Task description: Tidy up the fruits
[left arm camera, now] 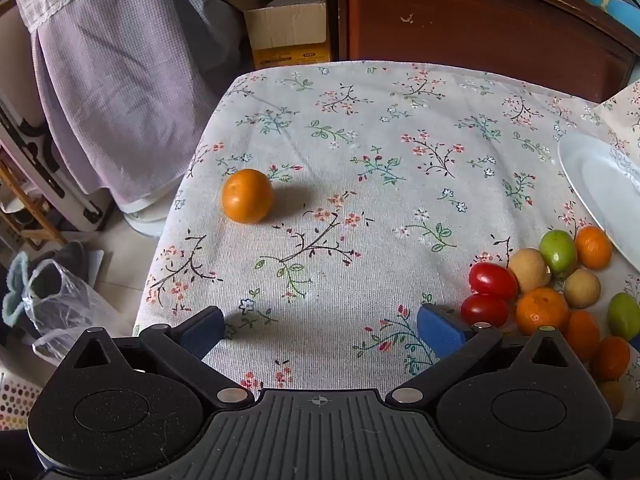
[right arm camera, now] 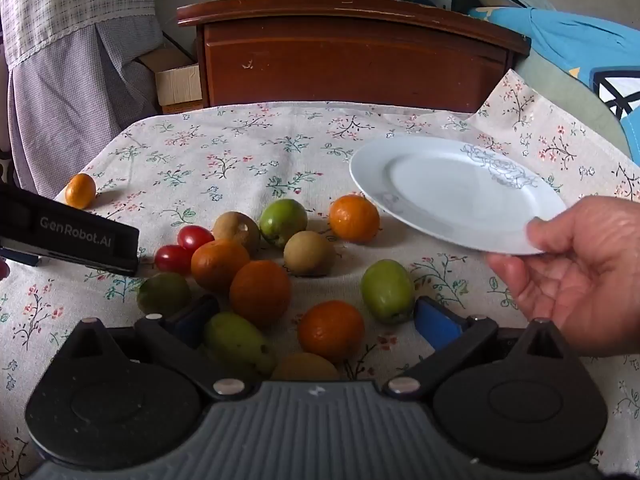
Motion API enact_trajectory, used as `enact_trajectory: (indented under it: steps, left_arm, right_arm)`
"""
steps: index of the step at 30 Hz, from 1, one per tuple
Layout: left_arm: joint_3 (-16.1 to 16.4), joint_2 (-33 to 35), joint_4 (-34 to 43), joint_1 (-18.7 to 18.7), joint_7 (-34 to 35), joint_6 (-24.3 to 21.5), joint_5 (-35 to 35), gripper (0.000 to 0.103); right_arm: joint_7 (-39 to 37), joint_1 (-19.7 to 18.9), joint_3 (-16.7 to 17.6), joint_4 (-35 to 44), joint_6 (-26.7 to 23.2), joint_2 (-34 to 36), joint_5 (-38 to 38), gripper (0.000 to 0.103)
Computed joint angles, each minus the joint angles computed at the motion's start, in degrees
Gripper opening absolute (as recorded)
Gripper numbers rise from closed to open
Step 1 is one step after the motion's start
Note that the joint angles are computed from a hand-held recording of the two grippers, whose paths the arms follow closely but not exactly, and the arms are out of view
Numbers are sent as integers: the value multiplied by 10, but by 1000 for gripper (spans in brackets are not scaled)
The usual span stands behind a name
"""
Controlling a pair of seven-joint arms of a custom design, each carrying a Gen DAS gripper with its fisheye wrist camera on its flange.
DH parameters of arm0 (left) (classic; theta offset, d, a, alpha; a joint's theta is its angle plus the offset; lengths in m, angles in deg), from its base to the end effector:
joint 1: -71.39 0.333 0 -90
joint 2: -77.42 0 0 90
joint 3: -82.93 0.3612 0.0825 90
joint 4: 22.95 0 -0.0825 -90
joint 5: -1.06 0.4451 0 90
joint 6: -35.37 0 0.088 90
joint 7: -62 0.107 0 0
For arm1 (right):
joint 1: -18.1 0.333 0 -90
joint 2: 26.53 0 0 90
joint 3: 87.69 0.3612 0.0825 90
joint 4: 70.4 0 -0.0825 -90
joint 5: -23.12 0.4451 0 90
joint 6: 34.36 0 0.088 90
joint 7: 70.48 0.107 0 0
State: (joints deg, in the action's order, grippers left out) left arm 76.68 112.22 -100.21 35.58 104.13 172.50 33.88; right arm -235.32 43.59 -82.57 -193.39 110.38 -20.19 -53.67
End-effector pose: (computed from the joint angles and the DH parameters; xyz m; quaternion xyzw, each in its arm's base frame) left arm 0.6436 -0.5440 0.4353 -0.6040 0.7401 -0.2123 0.2058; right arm 0.5348 0.3269 0.3792 -0.5542 0.7108 -0.3448 0.2621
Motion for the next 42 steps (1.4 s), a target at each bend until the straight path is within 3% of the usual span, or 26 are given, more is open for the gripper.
enact_trajectory:
  steps: [17, 33, 42]
  left_arm:
    - [-4, -10, -6, 2, -1, -13, -10, 103]
    - [-18, -70, -71, 13, 3, 34, 2, 103]
    - [-23, -96, -102, 13, 1, 36, 25, 103]
  right_arm:
    - [0, 1, 0, 1, 2, 1, 3, 103]
    - [-4, 1, 0, 1, 2, 0, 9, 103]
    - [-119, -8, 6, -22, 31, -26, 133, 102]
